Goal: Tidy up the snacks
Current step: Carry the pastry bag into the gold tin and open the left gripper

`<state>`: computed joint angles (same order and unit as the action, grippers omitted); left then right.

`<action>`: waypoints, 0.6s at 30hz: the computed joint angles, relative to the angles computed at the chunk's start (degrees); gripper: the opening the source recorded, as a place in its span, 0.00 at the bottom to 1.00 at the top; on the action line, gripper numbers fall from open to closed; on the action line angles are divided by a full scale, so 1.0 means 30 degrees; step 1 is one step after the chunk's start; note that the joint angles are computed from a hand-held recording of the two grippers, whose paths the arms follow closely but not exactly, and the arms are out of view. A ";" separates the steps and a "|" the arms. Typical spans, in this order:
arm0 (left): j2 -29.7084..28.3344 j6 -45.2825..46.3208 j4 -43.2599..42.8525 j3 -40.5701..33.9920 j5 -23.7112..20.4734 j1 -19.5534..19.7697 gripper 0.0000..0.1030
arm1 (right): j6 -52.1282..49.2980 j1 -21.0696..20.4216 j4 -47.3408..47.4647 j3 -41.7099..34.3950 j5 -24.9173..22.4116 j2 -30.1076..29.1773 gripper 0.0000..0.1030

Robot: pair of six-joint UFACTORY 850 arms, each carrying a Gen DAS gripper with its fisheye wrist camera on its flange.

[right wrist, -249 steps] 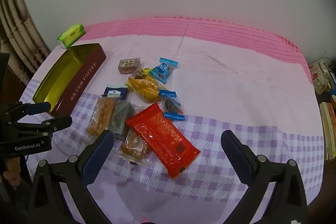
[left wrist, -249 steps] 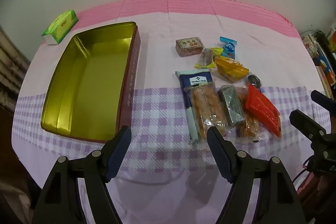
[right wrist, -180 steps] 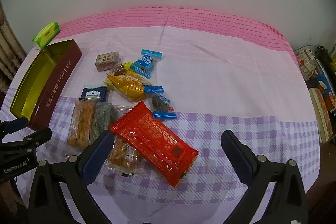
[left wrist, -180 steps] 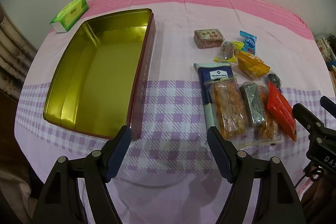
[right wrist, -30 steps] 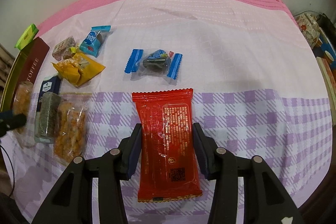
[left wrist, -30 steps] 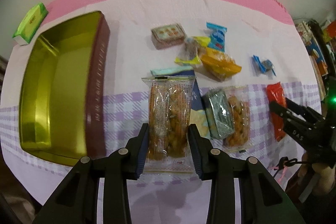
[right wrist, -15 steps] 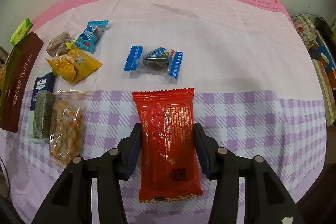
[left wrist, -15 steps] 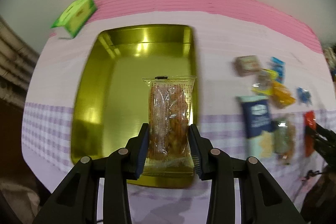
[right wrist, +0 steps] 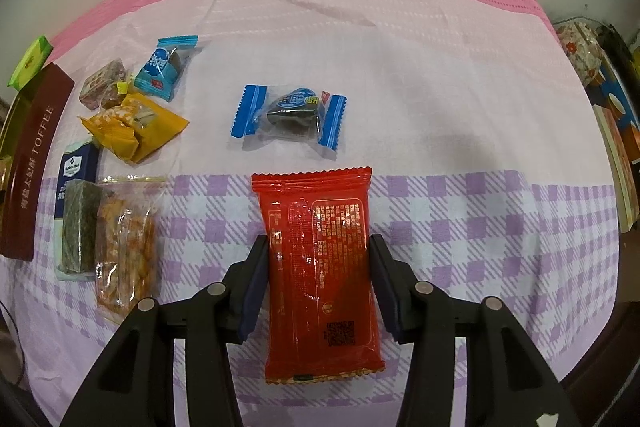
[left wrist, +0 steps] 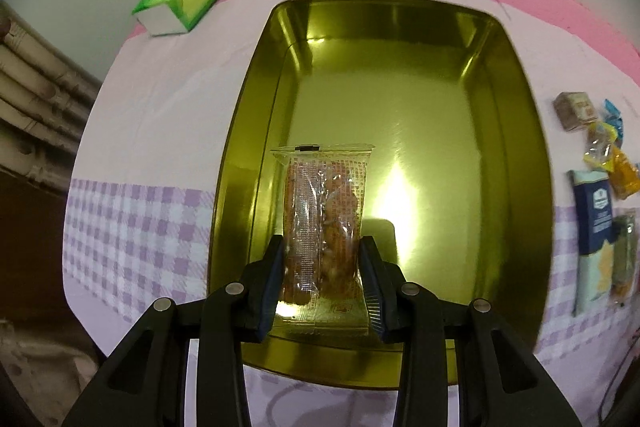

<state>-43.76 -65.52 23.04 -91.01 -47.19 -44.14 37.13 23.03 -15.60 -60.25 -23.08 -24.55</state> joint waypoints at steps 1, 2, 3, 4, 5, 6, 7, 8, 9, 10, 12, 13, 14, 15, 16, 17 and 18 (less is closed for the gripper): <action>-0.0005 0.0110 0.0009 0.0096 0.0037 0.0024 0.37 | -0.0063 -0.0006 0.0064 -0.0066 -0.0059 -0.0044 0.45; -0.0022 0.0209 0.0022 0.0128 0.0029 0.0041 0.37 | -0.0181 -0.0039 0.0179 -0.0140 -0.0118 -0.0098 0.45; -0.0047 0.0265 0.0078 0.0155 -0.0007 0.0038 0.37 | -0.0243 -0.0063 0.0266 -0.0200 -0.0152 -0.0161 0.45; -0.0084 0.0289 0.0154 0.0180 -0.0001 0.0016 0.37 | -0.0168 -0.0064 0.0250 -0.0252 -0.0183 -0.0213 0.44; -0.0091 0.0273 0.0213 0.0214 -0.0010 -0.0040 0.37 | -0.0021 -0.0064 0.0162 -0.0323 -0.0246 -0.0264 0.44; -0.0121 0.0313 0.0253 0.0233 0.0005 -0.0038 0.37 | 0.0125 -0.0065 0.0088 -0.0382 -0.0282 -0.0310 0.44; -0.0132 0.0331 0.0274 0.0278 0.0011 -0.0044 0.37 | 0.0305 -0.0042 0.0005 -0.0400 -0.0289 -0.0331 0.43; -0.0140 0.0348 0.0256 0.0332 0.0053 -0.0050 0.37 | 0.0490 -0.0042 -0.0096 -0.0427 -0.0292 -0.0358 0.43; -0.0158 0.0379 0.0188 0.0353 0.0086 -0.0044 0.37 | 0.0606 -0.0047 -0.0181 -0.0426 -0.0276 -0.0381 0.43; -0.0174 0.0332 0.0180 0.0332 0.0084 -0.0080 0.37 | 0.0720 -0.0019 -0.0253 -0.0399 -0.0287 -0.0351 0.42; -0.0161 0.0308 0.0245 0.0363 0.0135 -0.0073 0.37 | 0.0938 0.0003 -0.0340 -0.0400 -0.0288 -0.0340 0.41; -0.0188 0.0296 0.0298 0.0354 0.0147 -0.0077 0.37 | 0.1066 0.0044 -0.0438 -0.0397 -0.0321 -0.0323 0.41; -0.0171 0.0233 0.0345 0.0384 0.0125 -0.0089 0.37 | 0.1178 0.0071 -0.0528 -0.0416 -0.0365 -0.0317 0.41; -0.0212 0.0172 0.0404 0.0353 0.0098 -0.0101 0.37 | 0.1324 0.0076 -0.0605 -0.0435 -0.0379 -0.0329 0.41; -0.0268 0.0133 0.0501 0.0286 0.0034 -0.0147 0.37 | 0.1532 0.0107 -0.0731 -0.0361 -0.0352 -0.0287 0.40; -0.0308 0.0104 0.0562 0.0159 -0.0137 -0.0227 0.37 | 0.1685 0.0130 -0.0858 -0.0342 -0.0373 -0.0267 0.40; -0.0368 0.0045 0.0695 0.0095 -0.0215 -0.0278 0.37 | 0.1899 0.0168 -0.1030 -0.0325 -0.0393 -0.0242 0.40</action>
<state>-44.86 -65.39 25.13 -90.73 -47.84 -44.97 42.83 23.54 -18.69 -61.23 -24.26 -25.28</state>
